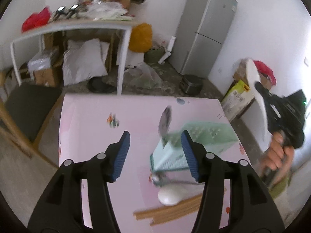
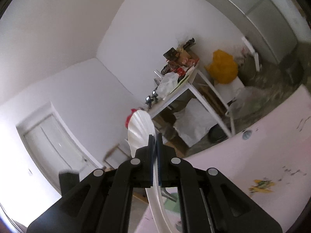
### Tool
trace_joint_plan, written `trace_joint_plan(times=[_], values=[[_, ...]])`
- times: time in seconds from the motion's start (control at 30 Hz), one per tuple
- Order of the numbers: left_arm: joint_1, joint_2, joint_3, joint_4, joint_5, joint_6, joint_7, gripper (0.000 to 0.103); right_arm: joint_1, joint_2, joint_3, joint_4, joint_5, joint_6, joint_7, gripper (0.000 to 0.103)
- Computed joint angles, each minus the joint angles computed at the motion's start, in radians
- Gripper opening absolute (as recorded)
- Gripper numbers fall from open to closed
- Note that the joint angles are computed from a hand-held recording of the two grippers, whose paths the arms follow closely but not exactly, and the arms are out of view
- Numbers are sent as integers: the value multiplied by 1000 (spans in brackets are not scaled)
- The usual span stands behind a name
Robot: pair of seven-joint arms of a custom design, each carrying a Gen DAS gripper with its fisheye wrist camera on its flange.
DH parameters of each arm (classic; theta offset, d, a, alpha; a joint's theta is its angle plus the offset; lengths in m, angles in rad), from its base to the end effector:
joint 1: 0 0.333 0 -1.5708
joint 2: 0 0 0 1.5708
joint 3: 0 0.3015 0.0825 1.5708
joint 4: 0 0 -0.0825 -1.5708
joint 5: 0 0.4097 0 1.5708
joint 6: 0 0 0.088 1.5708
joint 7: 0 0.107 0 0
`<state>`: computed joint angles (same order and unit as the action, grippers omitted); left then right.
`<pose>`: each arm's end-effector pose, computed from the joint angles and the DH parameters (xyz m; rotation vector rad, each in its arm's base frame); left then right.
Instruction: Organize utensils
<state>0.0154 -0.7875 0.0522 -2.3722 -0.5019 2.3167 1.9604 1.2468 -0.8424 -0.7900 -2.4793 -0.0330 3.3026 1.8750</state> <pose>0.3919 0.0236 0.6624 -1.7183 1.9365 -1.1243 0.4356 0.1047 0.6312 -1.0789 1.2292 -0.0282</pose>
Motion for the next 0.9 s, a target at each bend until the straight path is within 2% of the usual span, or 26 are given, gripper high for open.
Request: trace_joint_plan(times=[0.1, 0.23, 0.43, 0.77, 0.9], values=[[30, -76, 10, -77, 7, -20, -24, 52, 24, 72, -16, 31, 2, 51, 19, 3], [71, -152, 25, -152, 30, -50, -46, 52, -19, 187, 18, 62, -30, 38, 69, 3], [92, -185, 40, -183, 30, -68, -51, 52, -156, 264, 124, 51, -51, 9, 91, 3], [88, -184, 36, -188, 20, -55, -54, 52, -182, 301, 117, 60, -69, 28, 112, 3], [81, -197, 37, -196, 14, -55, -53, 52, -152, 279, 89, 53, -94, 22, 115, 3]])
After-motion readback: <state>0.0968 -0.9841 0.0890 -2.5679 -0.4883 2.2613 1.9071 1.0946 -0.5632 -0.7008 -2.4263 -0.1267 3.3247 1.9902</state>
